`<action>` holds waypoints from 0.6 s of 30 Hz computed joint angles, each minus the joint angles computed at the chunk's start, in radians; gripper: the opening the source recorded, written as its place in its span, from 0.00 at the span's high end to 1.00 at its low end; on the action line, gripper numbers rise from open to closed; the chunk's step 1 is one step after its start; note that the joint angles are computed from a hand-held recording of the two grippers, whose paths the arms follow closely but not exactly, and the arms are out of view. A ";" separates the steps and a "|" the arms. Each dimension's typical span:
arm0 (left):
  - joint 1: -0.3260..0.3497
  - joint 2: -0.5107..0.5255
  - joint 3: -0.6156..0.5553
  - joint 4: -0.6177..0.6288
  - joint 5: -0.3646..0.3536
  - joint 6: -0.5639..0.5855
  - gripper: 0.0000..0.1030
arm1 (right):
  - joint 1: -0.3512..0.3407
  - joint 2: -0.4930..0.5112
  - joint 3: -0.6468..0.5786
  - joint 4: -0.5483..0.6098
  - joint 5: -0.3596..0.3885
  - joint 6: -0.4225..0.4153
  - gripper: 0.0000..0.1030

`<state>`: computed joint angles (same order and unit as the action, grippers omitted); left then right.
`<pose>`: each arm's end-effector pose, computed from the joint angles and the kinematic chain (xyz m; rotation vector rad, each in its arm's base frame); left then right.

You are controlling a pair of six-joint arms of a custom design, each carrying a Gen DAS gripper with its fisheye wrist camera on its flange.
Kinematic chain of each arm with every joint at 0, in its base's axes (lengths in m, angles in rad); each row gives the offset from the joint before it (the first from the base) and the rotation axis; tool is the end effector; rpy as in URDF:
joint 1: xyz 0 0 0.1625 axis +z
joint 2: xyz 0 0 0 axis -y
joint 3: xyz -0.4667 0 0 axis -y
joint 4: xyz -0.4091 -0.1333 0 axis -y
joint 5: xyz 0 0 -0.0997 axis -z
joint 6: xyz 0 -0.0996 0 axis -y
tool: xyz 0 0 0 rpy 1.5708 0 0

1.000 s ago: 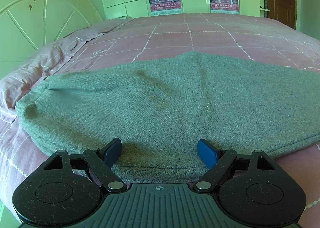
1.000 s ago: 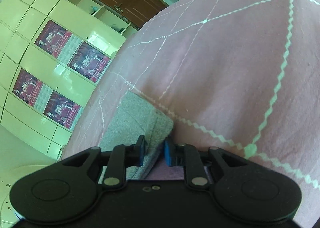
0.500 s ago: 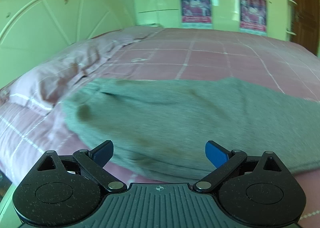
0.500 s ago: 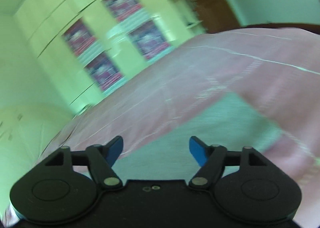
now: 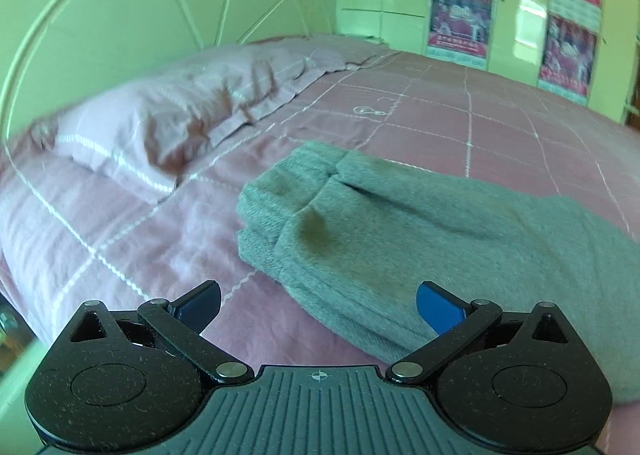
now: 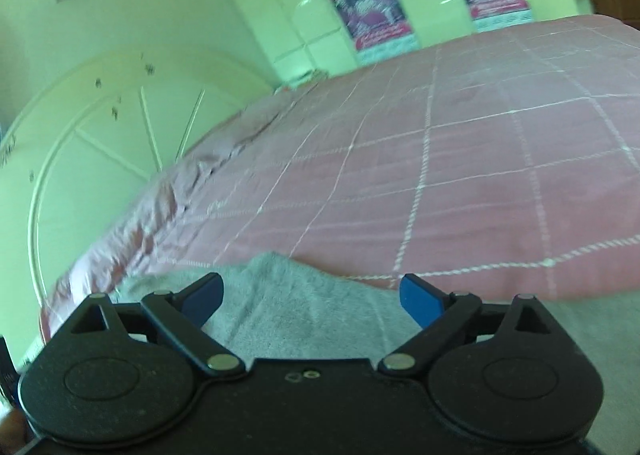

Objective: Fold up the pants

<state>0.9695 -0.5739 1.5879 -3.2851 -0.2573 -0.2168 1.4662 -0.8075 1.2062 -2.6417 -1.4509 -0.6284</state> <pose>-0.2070 -0.7077 0.1134 -0.1592 1.9323 -1.1976 0.0568 -0.8498 0.3256 0.7939 -2.7312 0.9886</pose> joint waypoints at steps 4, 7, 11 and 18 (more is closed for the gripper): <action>0.056 -0.027 -0.003 -0.078 -0.136 -0.033 0.00 | 0.021 0.086 -0.117 0.083 -0.028 -0.057 0.50; 0.089 -0.023 -0.033 -0.099 -0.159 -0.020 0.06 | 0.040 0.186 -0.266 0.200 -0.059 -0.063 0.62; 0.124 -0.033 -0.034 -0.065 -0.217 -0.063 0.24 | 0.052 0.301 -0.438 0.325 -0.078 -0.080 0.64; 0.134 0.019 -0.056 -0.216 -0.215 0.063 0.26 | 0.062 0.432 -0.661 0.543 -0.090 -0.130 0.78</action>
